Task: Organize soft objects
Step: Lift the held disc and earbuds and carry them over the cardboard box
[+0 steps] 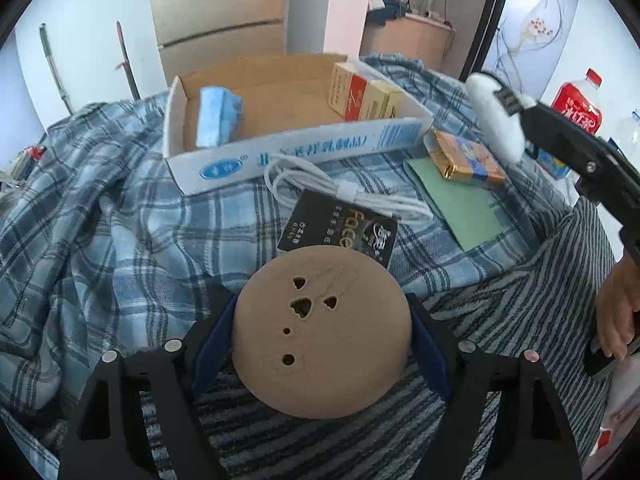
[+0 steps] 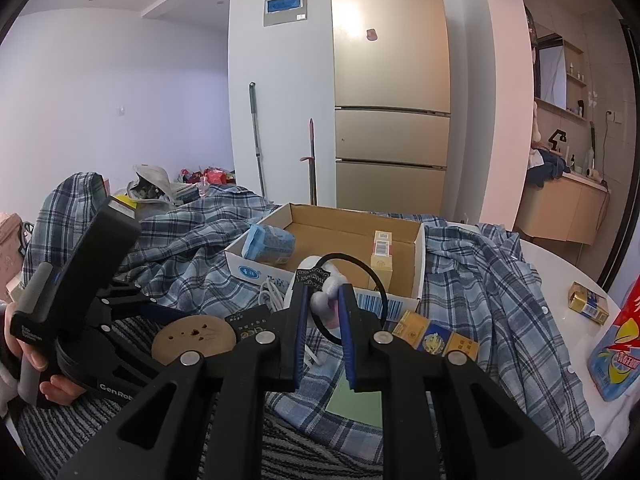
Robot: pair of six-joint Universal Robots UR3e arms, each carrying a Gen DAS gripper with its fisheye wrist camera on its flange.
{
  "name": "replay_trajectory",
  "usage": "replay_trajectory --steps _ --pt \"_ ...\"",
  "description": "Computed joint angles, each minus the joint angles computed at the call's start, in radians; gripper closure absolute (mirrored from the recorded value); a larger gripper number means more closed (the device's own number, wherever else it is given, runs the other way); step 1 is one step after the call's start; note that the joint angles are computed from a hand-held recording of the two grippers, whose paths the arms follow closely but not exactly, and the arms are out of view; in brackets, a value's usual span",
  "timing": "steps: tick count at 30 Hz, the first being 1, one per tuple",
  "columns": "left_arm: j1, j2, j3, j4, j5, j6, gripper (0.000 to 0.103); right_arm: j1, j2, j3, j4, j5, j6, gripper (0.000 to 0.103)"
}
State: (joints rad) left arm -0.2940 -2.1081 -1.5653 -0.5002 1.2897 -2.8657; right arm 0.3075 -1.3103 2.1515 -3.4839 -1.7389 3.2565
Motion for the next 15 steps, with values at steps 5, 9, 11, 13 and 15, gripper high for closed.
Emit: replay_trajectory --steps 5,9,11,13,15 --pt "-0.002 0.088 -0.205 0.315 0.023 -0.015 0.023 0.001 0.006 0.01 -0.038 -0.003 0.007 0.088" --pt "0.01 0.15 -0.381 0.626 0.002 -0.014 0.023 0.006 0.008 0.035 -0.107 -0.014 0.005 0.088" --pt "0.029 0.168 -0.47 0.813 -0.025 -0.037 0.023 0.013 0.009 0.045 -0.137 -0.028 0.002 0.088" --pt "0.054 0.171 -0.545 1.021 -0.039 -0.081 0.023 0.016 0.007 0.057 -0.167 -0.033 -0.002 0.088" --pt "0.054 0.166 -0.58 1.147 -0.007 -0.109 0.023 0.016 0.003 0.068 -0.192 -0.034 -0.003 0.088"
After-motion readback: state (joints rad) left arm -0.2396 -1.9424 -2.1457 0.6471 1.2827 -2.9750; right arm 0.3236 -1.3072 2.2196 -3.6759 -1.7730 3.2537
